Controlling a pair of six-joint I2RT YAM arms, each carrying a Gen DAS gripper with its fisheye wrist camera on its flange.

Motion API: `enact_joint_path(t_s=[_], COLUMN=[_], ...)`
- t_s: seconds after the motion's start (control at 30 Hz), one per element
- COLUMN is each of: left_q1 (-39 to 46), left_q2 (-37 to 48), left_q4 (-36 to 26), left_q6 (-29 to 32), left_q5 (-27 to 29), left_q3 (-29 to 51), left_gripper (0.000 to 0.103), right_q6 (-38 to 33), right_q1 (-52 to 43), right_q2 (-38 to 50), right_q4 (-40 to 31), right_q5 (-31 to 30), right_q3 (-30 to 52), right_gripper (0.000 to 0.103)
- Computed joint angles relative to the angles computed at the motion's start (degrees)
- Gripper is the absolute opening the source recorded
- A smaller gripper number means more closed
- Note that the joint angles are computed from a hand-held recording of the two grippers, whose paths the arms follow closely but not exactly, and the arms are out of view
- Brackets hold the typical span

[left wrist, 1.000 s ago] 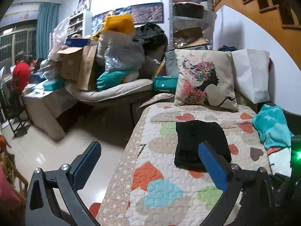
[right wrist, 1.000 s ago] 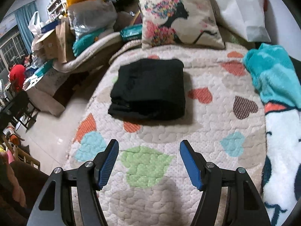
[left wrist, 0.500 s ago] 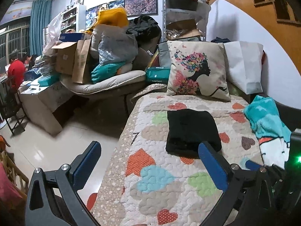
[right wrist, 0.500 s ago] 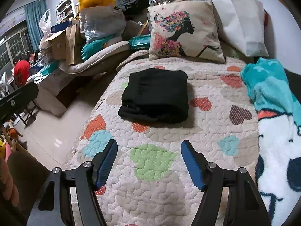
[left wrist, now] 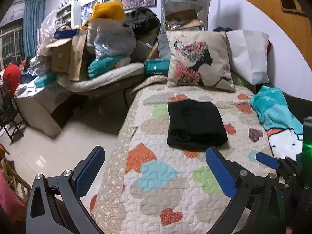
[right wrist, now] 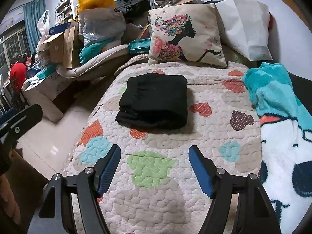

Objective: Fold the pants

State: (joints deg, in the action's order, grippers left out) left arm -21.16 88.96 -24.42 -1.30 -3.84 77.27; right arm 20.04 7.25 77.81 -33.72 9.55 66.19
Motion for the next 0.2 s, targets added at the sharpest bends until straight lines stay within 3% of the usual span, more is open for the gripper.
enact_joint_path(t_s=[0.2], left_q1=[0.7], left_q2=[4.1], left_q4=[-3.7], left_q6=[-1.8], left_q5=[2.6], left_q3=[2.5], left_gripper=[0.103], right_q6=[-0.2], right_q1=[-0.1], right_q2=[0.9], right_q4=[-0.4], right_q5=[0.2], right_q3=[0.1], right_gripper=[0.078])
